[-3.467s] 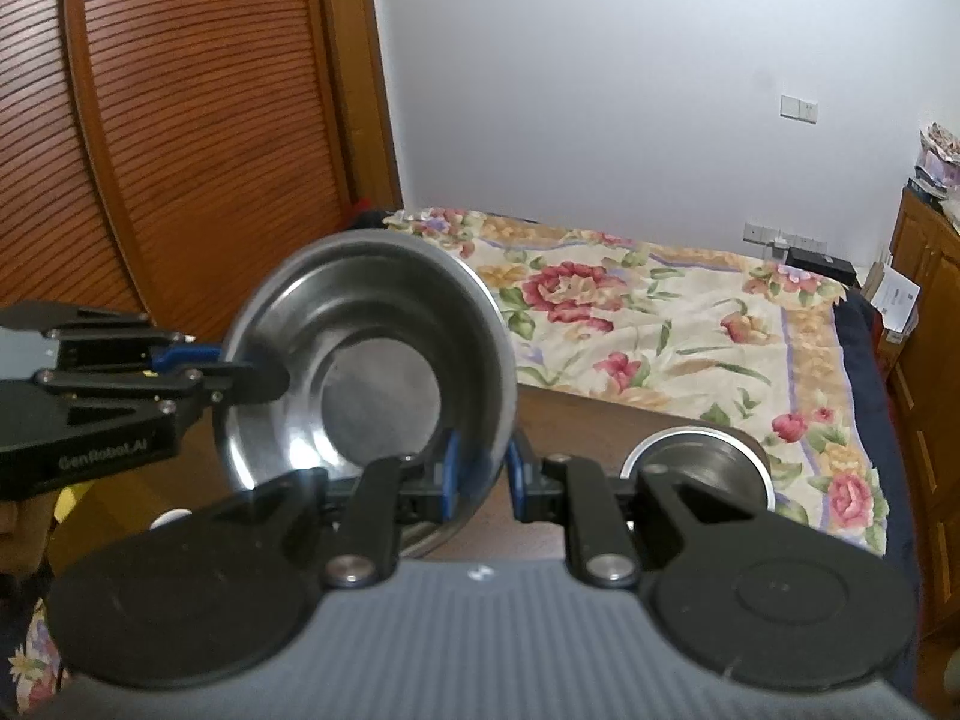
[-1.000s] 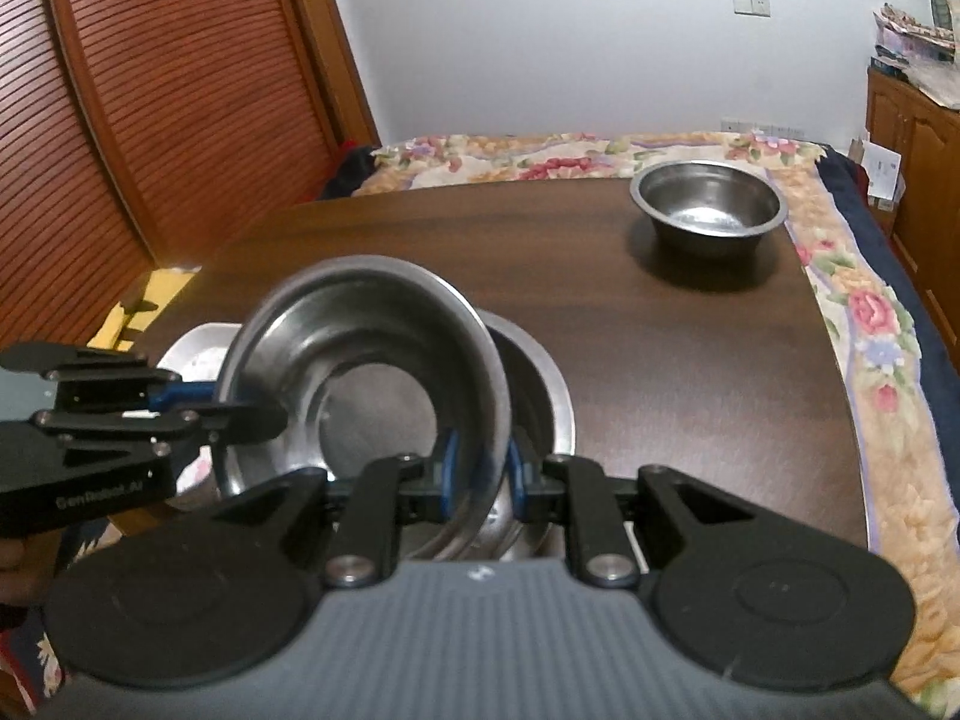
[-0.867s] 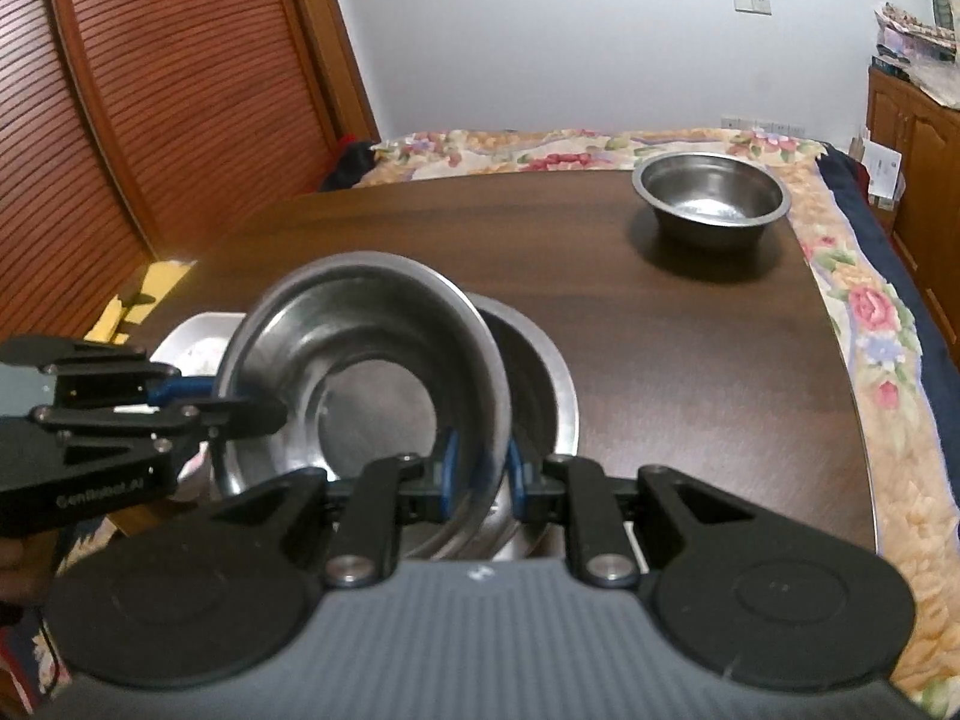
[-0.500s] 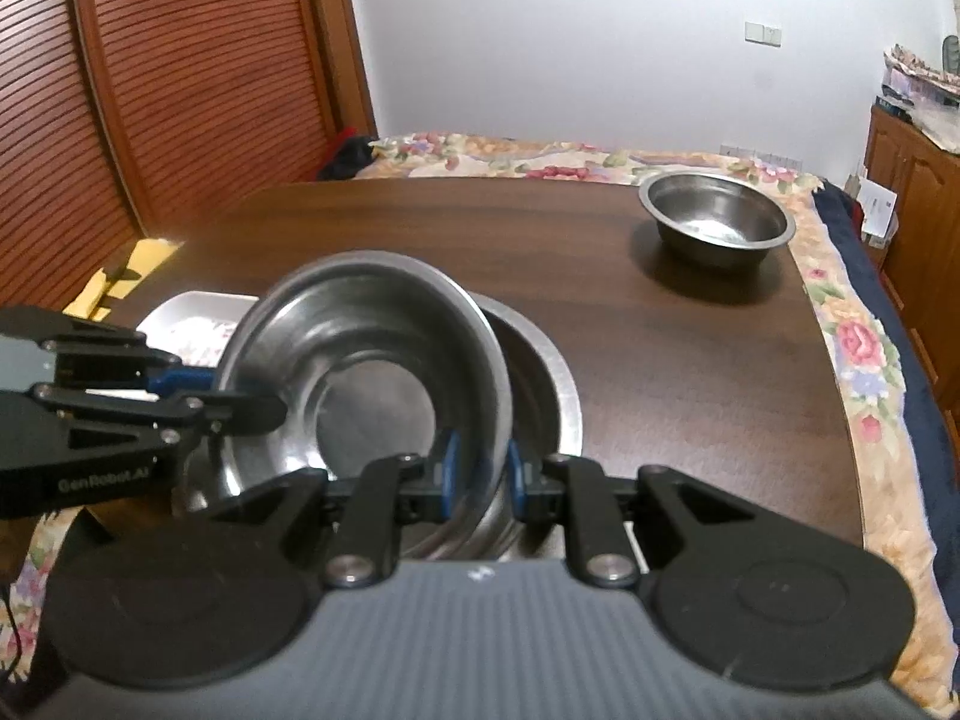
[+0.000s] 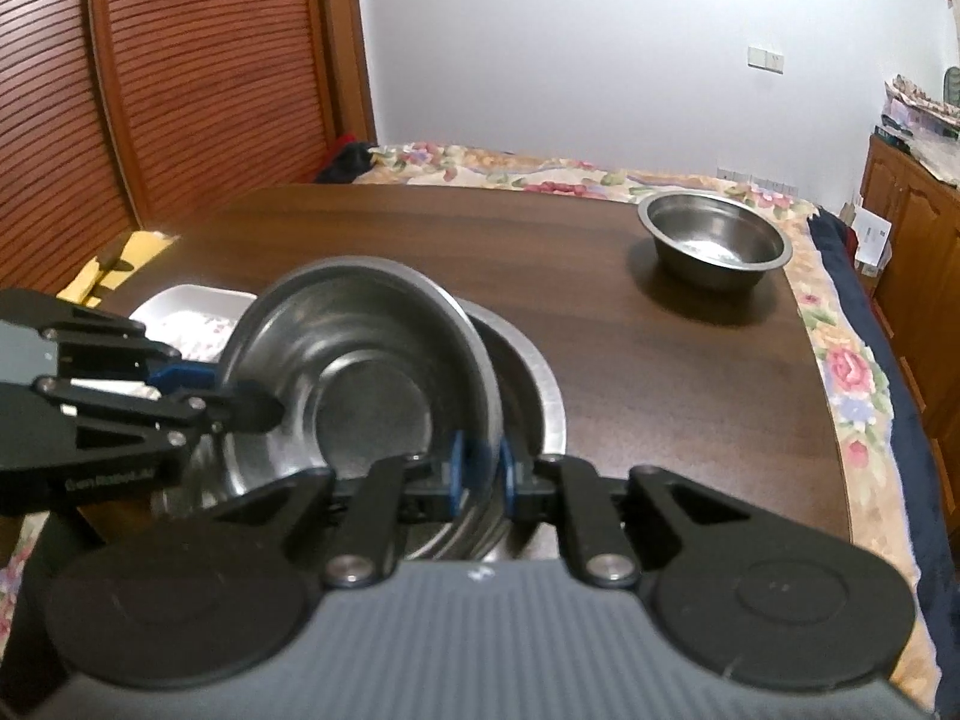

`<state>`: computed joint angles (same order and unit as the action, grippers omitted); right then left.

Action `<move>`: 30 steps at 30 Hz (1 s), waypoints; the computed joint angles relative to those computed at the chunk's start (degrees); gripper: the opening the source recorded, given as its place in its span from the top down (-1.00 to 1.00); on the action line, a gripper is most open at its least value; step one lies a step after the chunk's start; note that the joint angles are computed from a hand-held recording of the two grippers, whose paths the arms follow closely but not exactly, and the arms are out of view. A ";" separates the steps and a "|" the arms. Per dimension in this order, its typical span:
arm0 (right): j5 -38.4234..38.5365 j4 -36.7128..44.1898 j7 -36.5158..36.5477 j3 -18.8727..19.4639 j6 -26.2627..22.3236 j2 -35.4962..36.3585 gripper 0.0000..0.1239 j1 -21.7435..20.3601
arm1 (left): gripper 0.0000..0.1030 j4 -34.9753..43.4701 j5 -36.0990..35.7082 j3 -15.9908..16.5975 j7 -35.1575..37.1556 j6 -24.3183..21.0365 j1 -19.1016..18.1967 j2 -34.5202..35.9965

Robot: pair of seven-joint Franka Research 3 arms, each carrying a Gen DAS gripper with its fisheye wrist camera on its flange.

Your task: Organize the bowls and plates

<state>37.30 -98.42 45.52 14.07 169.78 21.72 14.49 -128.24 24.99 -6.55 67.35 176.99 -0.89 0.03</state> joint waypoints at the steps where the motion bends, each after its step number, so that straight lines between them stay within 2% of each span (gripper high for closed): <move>1: -0.55 -0.21 0.27 -0.38 0.37 -0.04 0.80 0.45 | 0.64 -0.17 -0.64 0.02 0.40 0.34 0.03 0.00; 5: -2.64 -0.56 1.01 -1.25 1.10 -0.12 0.80 1.37 | 0.65 0.25 6.15 0.41 -4.97 0.35 0.42 0.12; 7: -3.61 -0.39 1.80 -1.64 0.75 -0.11 0.80 1.63 | 0.66 -0.04 5.28 0.35 -4.45 0.46 0.48 -0.12; 11: -6.60 0.06 4.45 -3.15 0.25 0.05 0.80 2.92 | 0.66 -0.49 8.33 0.44 -8.48 1.57 1.03 -0.86; 14: -7.79 -0.25 5.07 -3.06 0.77 0.06 0.80 2.90 | 0.66 -1.46 5.87 0.45 -6.87 2.54 1.11 -1.59; 16: -8.42 -0.43 5.50 -3.04 1.10 0.02 0.80 2.94 | 0.66 -1.75 6.96 0.16 -7.91 2.83 1.60 -2.06; 22: -10.77 0.07 7.82 -3.74 1.36 0.50 0.79 3.54 | 0.66 -1.25 17.60 -1.25 -17.38 3.25 4.39 -2.53; 25: -11.27 0.44 8.65 -3.65 1.22 0.77 0.79 3.42 | 0.66 -0.01 26.82 -1.68 -25.13 2.71 5.51 -2.16; 30: -11.75 0.18 9.09 -3.35 1.43 0.60 0.79 3.17 | 0.66 0.11 25.77 -0.54 -24.77 2.73 4.42 -2.00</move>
<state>25.55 -98.24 54.60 10.72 171.20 22.33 17.66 -128.14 50.76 -7.09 42.57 179.72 3.53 -1.97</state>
